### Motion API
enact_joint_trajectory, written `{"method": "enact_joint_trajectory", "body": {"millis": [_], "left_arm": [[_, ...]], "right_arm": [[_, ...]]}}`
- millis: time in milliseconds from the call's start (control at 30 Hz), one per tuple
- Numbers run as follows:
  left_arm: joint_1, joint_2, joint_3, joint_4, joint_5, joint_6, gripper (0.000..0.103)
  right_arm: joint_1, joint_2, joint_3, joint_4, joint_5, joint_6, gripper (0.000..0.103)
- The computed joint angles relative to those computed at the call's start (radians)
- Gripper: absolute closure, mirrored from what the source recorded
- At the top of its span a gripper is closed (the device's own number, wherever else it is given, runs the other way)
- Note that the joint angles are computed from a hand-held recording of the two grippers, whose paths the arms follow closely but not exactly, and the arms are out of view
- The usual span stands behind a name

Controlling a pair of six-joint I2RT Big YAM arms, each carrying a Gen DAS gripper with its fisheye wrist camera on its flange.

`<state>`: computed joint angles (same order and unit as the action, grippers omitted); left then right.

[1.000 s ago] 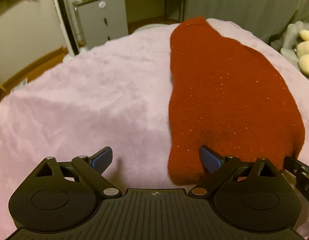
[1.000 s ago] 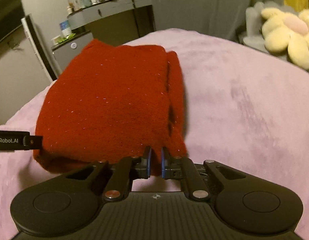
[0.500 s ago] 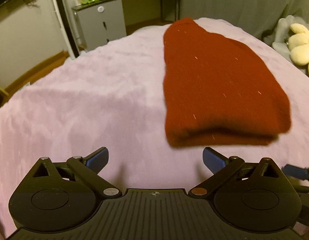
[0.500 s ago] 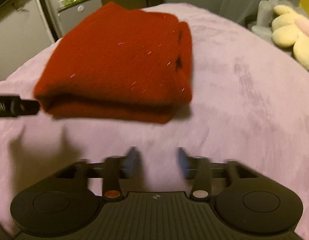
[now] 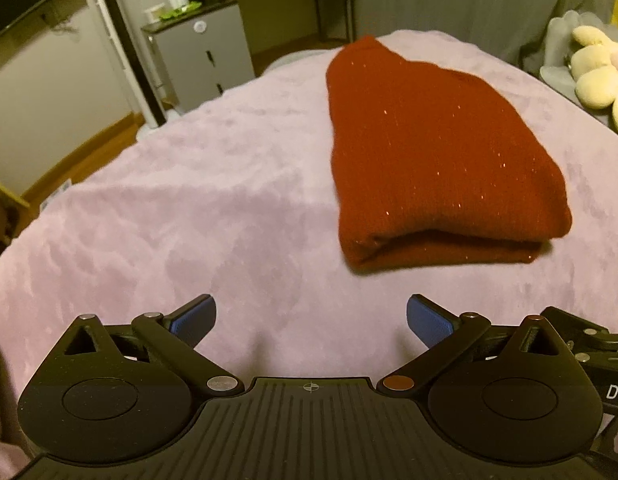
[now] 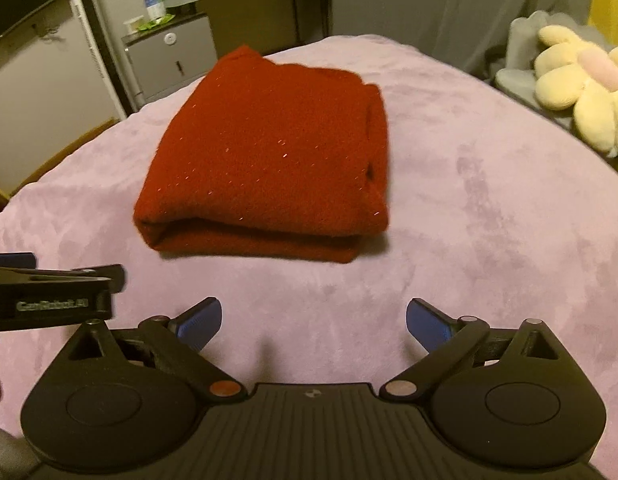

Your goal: Fold small clothes

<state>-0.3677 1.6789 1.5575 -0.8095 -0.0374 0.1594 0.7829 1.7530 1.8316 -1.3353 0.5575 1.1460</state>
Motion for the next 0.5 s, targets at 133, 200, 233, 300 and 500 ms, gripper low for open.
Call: {"method": "enact_joint_trajectory", "body": {"millis": [133, 200, 233, 300, 500], "left_arm": [[0.010, -0.007, 0.003, -0.003, 0.018, -0.008, 0.000], [0.010, -0.008, 0.005, -0.007, 0.022, 0.002, 0.000], [0.009, -0.008, 0.005, -0.007, 0.021, 0.011, 0.000], [0.004, -0.011, 0.003, -0.002, 0.013, 0.023, 0.000], [0.001, -0.010, 0.005, -0.002, 0.013, 0.039, 0.000]], "right_arm": [[0.010, 0.009, 0.030, -0.039, 0.012, 0.023, 0.004], [0.012, 0.012, 0.037, -0.049, 0.014, 0.034, 0.004], [0.012, 0.011, 0.037, -0.049, 0.016, 0.036, 0.004], [0.013, 0.011, 0.039, -0.050, 0.017, 0.040, 0.004], [0.013, 0.010, 0.045, -0.063, 0.028, 0.047, 0.004]]}}
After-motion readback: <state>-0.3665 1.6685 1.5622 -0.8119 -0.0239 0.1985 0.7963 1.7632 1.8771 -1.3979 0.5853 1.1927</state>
